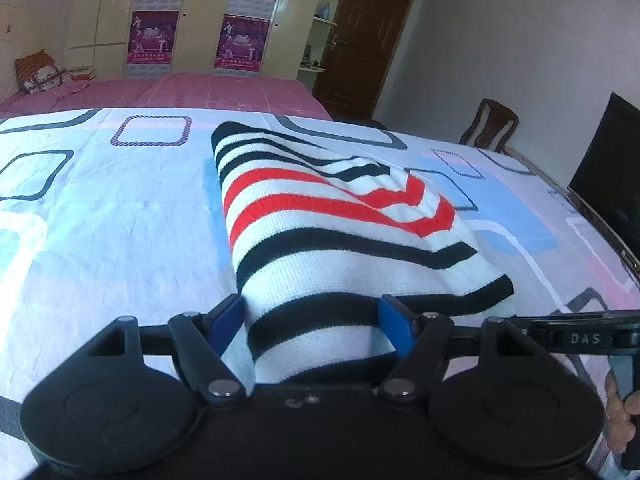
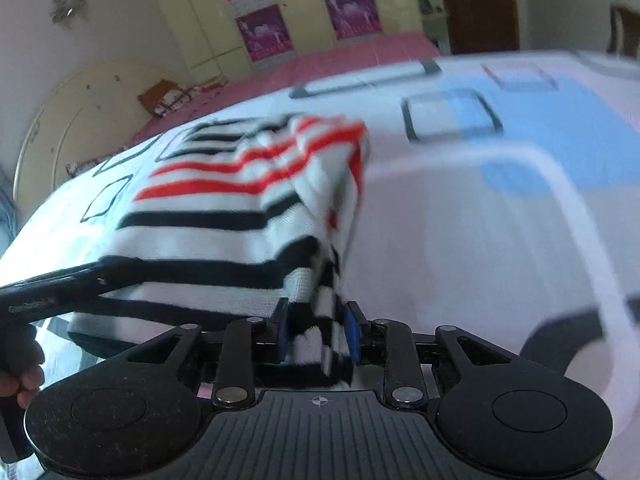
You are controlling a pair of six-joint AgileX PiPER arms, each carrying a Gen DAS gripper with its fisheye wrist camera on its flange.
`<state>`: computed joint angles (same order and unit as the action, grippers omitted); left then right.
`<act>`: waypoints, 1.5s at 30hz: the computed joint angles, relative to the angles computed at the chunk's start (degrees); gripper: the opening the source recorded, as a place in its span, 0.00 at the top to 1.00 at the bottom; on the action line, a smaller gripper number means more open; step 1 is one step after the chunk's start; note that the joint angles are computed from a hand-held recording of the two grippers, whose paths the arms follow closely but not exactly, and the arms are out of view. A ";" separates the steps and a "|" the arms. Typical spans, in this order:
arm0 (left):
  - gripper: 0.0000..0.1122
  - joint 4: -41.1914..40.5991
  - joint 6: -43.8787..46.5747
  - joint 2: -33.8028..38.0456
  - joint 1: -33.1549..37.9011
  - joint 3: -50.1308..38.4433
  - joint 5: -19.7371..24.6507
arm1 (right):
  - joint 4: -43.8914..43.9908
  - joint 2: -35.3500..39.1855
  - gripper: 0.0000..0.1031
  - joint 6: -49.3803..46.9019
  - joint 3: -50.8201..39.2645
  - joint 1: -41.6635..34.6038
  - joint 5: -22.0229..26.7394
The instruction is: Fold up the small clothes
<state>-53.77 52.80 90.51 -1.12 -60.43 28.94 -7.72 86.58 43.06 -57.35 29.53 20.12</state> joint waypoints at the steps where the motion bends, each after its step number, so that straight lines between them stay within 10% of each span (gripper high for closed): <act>1: 0.35 0.28 -0.24 0.05 0.05 -0.23 0.26 | 2.49 -0.09 0.74 -1.73 0.24 -0.64 -0.32; 9: 0.44 -0.76 -2.53 0.61 4.59 -6.80 7.84 | 3.87 -2.12 0.74 -6.05 -6.31 -2.78 2.78; 24: 0.52 5.75 -7.12 17.59 -1.06 -27.99 4.35 | -8.44 29.80 0.74 4.72 -48.75 -2.95 18.80; 32: 0.56 4.33 -9.98 22.60 -0.18 -27.58 1.38 | -11.58 33.37 0.74 3.99 -46.24 -4.41 13.64; 45: 0.58 15.20 -19.52 26.47 -2.02 -35.38 2.20 | -9.84 40.65 0.74 -2.25 -57.20 -4.72 18.68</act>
<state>-38.57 33.27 116.97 -3.14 -95.81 31.14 -17.56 127.23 40.81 -114.55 24.81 38.80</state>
